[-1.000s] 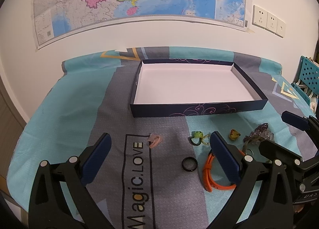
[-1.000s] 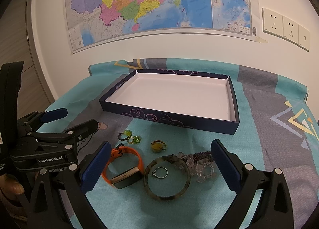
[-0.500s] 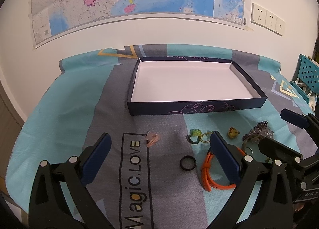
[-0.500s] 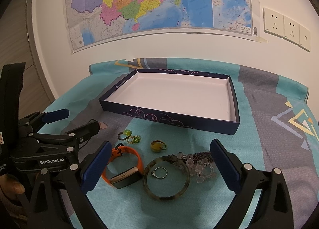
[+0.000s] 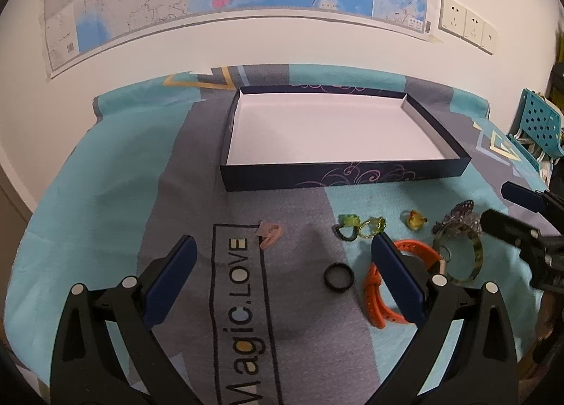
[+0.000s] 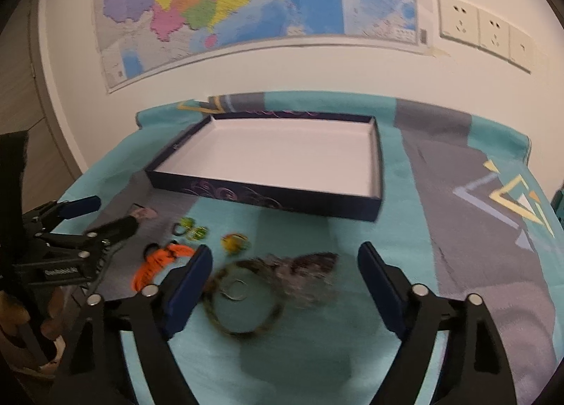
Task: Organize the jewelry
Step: 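Grasp the tortoiseshell bangle with the right tool while the left tool grasps the orange watch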
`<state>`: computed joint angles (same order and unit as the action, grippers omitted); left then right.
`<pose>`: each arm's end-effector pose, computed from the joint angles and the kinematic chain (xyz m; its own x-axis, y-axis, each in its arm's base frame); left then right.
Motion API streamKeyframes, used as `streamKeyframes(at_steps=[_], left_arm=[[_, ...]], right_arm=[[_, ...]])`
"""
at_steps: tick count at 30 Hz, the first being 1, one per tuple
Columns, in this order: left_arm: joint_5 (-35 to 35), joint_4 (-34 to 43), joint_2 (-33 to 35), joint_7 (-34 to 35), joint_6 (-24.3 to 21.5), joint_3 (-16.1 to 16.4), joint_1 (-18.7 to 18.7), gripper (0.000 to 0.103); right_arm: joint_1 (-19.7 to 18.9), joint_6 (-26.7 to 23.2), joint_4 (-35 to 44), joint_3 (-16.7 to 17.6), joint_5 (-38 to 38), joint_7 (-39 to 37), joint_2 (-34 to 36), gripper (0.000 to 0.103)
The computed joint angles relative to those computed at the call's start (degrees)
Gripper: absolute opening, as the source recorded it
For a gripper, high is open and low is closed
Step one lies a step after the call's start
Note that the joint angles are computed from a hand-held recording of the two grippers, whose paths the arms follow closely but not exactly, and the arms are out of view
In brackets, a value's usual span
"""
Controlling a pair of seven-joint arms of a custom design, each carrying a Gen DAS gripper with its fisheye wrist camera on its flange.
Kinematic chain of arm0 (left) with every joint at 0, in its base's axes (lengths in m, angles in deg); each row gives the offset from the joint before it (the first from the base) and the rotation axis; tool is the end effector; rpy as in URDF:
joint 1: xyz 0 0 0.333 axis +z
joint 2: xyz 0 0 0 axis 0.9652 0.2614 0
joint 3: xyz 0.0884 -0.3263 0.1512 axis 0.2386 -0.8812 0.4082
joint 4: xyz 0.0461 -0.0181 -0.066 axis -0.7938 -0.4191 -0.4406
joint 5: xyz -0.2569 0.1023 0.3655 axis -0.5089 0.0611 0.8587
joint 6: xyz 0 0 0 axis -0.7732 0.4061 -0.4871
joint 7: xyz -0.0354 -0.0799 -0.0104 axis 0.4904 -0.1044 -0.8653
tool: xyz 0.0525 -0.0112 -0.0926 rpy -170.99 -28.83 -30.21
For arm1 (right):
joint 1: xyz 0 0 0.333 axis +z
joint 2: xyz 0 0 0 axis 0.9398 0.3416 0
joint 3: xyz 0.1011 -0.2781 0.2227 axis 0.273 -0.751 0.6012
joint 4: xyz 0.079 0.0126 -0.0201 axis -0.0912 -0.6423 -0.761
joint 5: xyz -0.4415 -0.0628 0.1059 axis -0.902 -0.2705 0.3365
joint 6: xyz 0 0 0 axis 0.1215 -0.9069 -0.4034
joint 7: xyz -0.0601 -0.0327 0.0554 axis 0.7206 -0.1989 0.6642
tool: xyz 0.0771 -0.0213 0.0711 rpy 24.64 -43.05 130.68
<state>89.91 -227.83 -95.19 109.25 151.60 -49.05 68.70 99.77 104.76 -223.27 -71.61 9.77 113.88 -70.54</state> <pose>0.4010 -0.2318 0.4918 0.1588 -0.9873 -0.0053 -0.6686 -0.1036 -0.7364 0.4660 0.2202 0.5012 0.5003 -0.8580 -0.1164 -0.6082 -0.2526 -0.7526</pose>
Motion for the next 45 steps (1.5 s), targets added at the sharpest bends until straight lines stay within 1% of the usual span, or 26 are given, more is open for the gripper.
streamKeyframes(at_steps=[1,3,4,5,6,7,9,11,13,15,16,20,23,27,28,30,32,35,37,42,44,45], left_arm=[[-0.1,-0.3,-0.1,0.4,0.3,0.3,-0.2,0.097],[-0.3,-0.7,-0.2,1.1,0.9,0.6,-0.5,0.097],[-0.7,-1.0,-0.3,1.6,1.3,1.0,-0.8,0.097],[-1.2,-1.2,-0.4,2.1,1.7,1.3,-1.1,0.097],[-1.4,-1.5,-0.5,2.3,2.2,1.3,-1.1,0.097],[-1.7,-1.8,-0.7,2.8,2.7,1.4,-1.2,0.097],[-2.2,-2.2,-1.0,4.0,3.6,1.6,-1.4,0.097],[-2.6,-2.5,-1.1,4.8,4.4,1.5,-1.5,0.097],[-3.1,-2.5,-1.0,5.7,5.0,1.3,-1.6,0.097],[-3.8,-2.7,-0.9,7.0,5.9,1.5,-2.0,0.097],[-4.2,-2.8,-0.9,7.6,6.4,1.6,-2.2,0.097],[-7.4,-3.4,-0.3,12.0,9.2,3.3,-4.7,0.096],[-9.5,-3.8,-0.2,15.0,10.4,3.7,-5.8,0.096],[-14.1,-4.5,0.6,20.0,13.2,5.9,-9.0,0.09],[-14.5,-4.5,0.7,20.6,13.2,5.4,-8.9,0.089],[-15.7,-4.1,1.3,22.5,12.7,5.3,-9.5,0.086],[-18.0,-4.0,2.2,25.0,13.0,6.7,-11.3,0.085],[-20.3,-3.8,3.1,26.9,12.9,7.0,-11.7,0.085],[-22.0,-3.7,3.6,27.8,12.5,7.5,-12.0,0.079],[-30.2,-5.3,3.2,32.9,15.0,13.2,-16.4,0.077],[-31.9,-5.8,2.7,34.0,15.8,13.7,-16.6,0.074],[-32.5,-5.8,2.5,34.5,15.7,13.7,-16.5,0.069]], right_arm=[[-0.4,-0.4,-0.1,0.0,-0.2,0.3,0.0,0.076],[-1.1,-1.2,-0.3,0.0,-0.7,0.7,0.0,0.069],[-1.5,-1.5,-0.4,0.2,-1.0,1.0,0.0,0.067],[-1.4,-1.7,-0.5,0.0,-0.9,0.9,0.0,0.063],[-0.6,-2.1,-0.6,-0.8,0.0,-0.2,-0.2,0.059],[-0.3,-2.4,-0.7,-1.1,0.6,-0.9,-0.4,0.059],[0.0,-3.6,-0.9,-1.5,1.3,-2.3,-0.8,0.053],[-0.4,-4.0,-1.3,-0.9,1.2,-2.9,-1.1,0.053],[-0.8,-4.3,-1.5,-0.5,1.3,-2.8,-1.2,0.05],[-1.4,-4.5,-1.5,-0.2,1.3,-2.0,-1.1,0.043],[-1.2,-4.6,-1.4,-0.5,1.9,-2.2,-1.1,0.042],[0.1,-5.0,-1.7,-1.2,4.1,-5.1,-1.8,0.041],[0.5,-5.9,-2.3,-1.0,4.5,-6.8,-2.6,0.04],[0.0,-8.0,-2.3,-0.4,4.3,-6.8,-2.9,0.031],[-0.3,-8.4,-2.3,-0.1,4.1,-6.4,-2.7,0.029],[-0.6,-9.7,-1.9,-0.2,4.5,-6.0,-2.3,0.021],[-0.7,-10.9,-1.3,-0.5,5.8,-5.9,-1.6,0.021],[-1.2,-11.9,-0.4,-0.3,7.1,-6.2,-0.5,0.021],[-1.9,-12.5,0.0,0.3,7.3,-5.7,0.1,0.019],[-2.5,-14.0,-0.2,0.6,8.2,-6.6,-0.4,0.006],[-2.8,-14.3,-0.3,0.8,8.2,-6.6,-0.6,0.006],[-3.0,-14.2,-0.4,0.9,8.3,-6.6,-0.7,0.006]])
